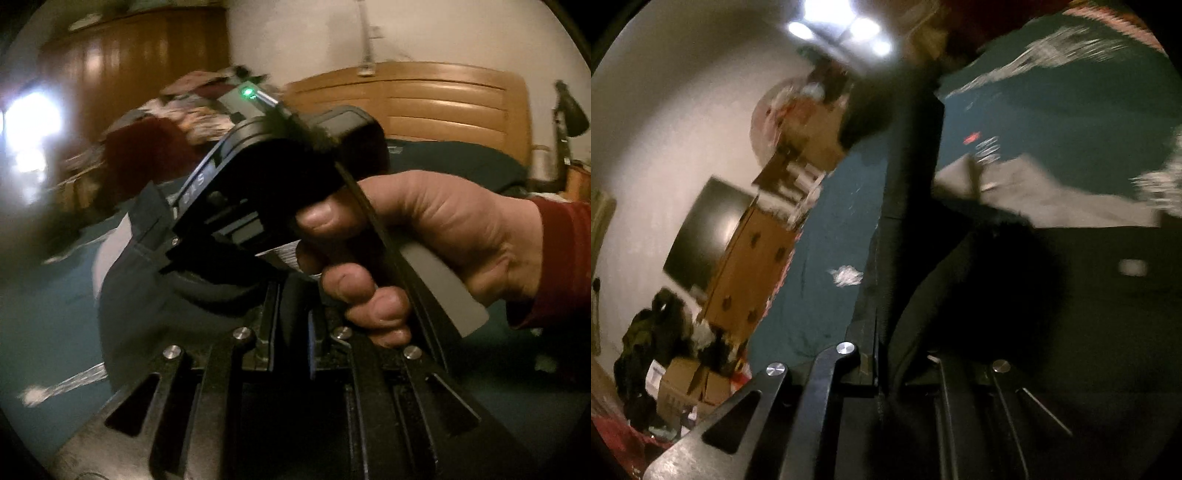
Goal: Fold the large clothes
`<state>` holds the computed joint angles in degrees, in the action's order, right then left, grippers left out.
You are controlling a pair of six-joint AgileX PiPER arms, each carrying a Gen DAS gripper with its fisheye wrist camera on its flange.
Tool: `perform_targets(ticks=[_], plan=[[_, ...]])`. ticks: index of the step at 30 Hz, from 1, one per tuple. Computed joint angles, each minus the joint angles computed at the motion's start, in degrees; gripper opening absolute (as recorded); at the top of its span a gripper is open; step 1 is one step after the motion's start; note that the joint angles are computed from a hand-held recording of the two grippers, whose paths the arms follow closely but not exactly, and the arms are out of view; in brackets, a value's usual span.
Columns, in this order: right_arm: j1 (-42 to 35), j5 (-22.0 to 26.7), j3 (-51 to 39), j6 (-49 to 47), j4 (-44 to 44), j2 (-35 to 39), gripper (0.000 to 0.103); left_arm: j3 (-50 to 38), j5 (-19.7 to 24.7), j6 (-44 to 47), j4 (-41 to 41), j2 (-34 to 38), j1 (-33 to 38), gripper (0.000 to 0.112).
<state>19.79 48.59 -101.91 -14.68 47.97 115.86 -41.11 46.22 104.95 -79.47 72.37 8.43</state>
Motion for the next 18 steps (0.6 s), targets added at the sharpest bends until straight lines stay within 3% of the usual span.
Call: perform_targets(ticks=[4,6,9,12,14,16,18], plan=[[-8.1,0.9,10.1,-5.2,1.2,-6.1,0.01,-3.4,-5.9,-3.2,1.3,8.5,-10.7,0.011],[-12.6,0.6,14.8,-7.6,1.9,-6.3,0.01,-4.4,-9.9,-2.6,1.9,13.3,-15.2,0.012],[-19.1,-0.1,20.5,-13.4,7.5,-4.9,0.01,-7.0,-11.5,-7.5,7.5,20.3,-18.3,0.012],[-21.4,-0.2,23.9,-16.8,11.5,-2.5,0.013,-8.5,-9.7,-9.7,9.9,21.1,-16.8,0.016],[-21.5,-0.2,24.2,-17.9,11.2,-1.9,0.017,-8.7,-9.4,-13.5,13.3,18.8,-15.3,0.031],[-22.0,0.8,23.5,-17.5,11.4,-1.9,0.027,-7.4,-5.3,-14.3,15.4,14.9,-11.7,0.043],[-23.7,2.9,23.1,-16.7,10.8,-2.4,0.051,-3.8,-0.6,-11.1,14.7,9.5,-6.3,0.05]])
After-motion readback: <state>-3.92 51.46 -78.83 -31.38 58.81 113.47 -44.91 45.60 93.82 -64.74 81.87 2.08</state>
